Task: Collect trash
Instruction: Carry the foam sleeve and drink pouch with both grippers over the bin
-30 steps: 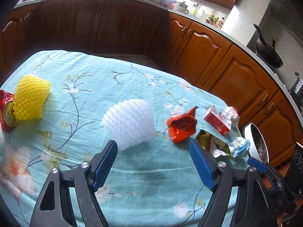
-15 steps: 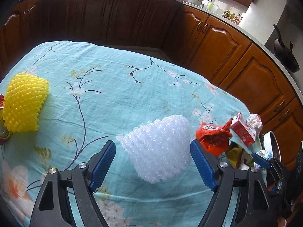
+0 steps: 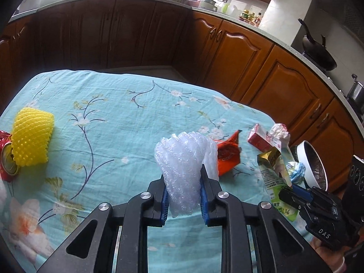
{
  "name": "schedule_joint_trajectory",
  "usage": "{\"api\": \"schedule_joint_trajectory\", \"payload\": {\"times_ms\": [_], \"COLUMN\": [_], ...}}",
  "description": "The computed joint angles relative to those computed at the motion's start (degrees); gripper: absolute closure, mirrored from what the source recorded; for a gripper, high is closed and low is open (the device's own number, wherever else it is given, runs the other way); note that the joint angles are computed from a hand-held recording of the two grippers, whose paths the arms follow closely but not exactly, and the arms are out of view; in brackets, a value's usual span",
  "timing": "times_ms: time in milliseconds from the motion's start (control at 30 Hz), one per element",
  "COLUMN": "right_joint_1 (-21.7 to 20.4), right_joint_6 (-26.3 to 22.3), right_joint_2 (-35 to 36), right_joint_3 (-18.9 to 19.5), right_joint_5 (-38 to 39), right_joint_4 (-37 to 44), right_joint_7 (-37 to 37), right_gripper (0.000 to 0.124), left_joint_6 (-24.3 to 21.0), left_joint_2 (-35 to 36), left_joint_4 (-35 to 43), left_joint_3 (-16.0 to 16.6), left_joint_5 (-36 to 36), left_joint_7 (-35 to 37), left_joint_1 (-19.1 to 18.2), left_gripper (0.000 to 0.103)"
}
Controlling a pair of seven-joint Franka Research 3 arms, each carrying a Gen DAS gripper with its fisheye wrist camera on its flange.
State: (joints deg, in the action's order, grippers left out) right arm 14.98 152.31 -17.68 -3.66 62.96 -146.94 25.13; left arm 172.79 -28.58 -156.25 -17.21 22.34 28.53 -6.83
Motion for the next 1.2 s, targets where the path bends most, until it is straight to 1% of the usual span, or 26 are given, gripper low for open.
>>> {"api": "schedule_joint_trajectory", "payload": {"times_ms": [100, 167, 300, 433, 567, 733, 867, 933, 1000, 1200], "right_joint_1": [-1.2, -2.3, -4.5, -6.8, -9.3, -11.8, -13.4, -14.0, -14.6, -16.2], "right_joint_6": [-2.6, -3.5, -4.0, -5.1, -4.3, -3.4, -3.1, -3.0, -2.9, -2.4], "right_joint_2": [-2.9, -4.7, -9.3, -12.9, -16.1, -17.8, -17.4, -17.4, -17.3, -16.6], "right_joint_3": [-1.5, -2.3, -4.1, -6.3, -7.6, -9.4, -10.8, -11.7, -12.3, -13.2], "right_joint_5": [1.3, 1.4, 1.6, 1.1, -0.2, -2.6, -4.1, -4.2, -4.4, -5.1], "right_joint_4": [-1.8, -3.2, -6.3, -8.3, -10.3, -10.9, -10.3, -10.3, -10.1, -9.5], "right_joint_7": [2.2, 3.9, 5.5, 6.9, 8.7, 10.7, 11.8, 11.7, 11.6, 11.8], "right_gripper": [0.1, 0.1, 0.1, 0.1, 0.1, 0.1, 0.1, 0.1, 0.1, 0.1], "left_joint_6": [0.9, 1.0, 1.9, 2.6, 2.9, 2.6, 1.6, 1.5, 1.3, 0.4], "left_joint_2": [0.6, 1.0, 3.1, 5.6, 8.6, 12.0, 15.2, 16.9, 18.7, 23.2], "left_joint_4": [0.6, 1.1, 2.8, 5.0, 7.9, 11.8, 15.7, 17.4, 19.2, 24.2], "left_joint_3": [1.6, 1.9, 3.3, 3.7, 3.9, 1.8, -1.8, -1.9, -2.6, -2.3], "left_joint_5": [-1.2, -1.6, -3.6, -5.2, -6.8, -6.8, -3.4, -2.8, -1.1, 1.3], "left_joint_7": [2.2, 3.5, 6.9, 10.0, 12.9, 14.8, 13.2, 13.3, 12.5, 13.1], "left_joint_1": [-3.8, -5.3, -9.4, -12.2, -14.6, -14.9, -12.3, -12.7, -12.4, -13.8], "left_gripper": [0.082, 0.082, 0.082, 0.082, 0.082, 0.082, 0.082, 0.082, 0.082, 0.082]}}
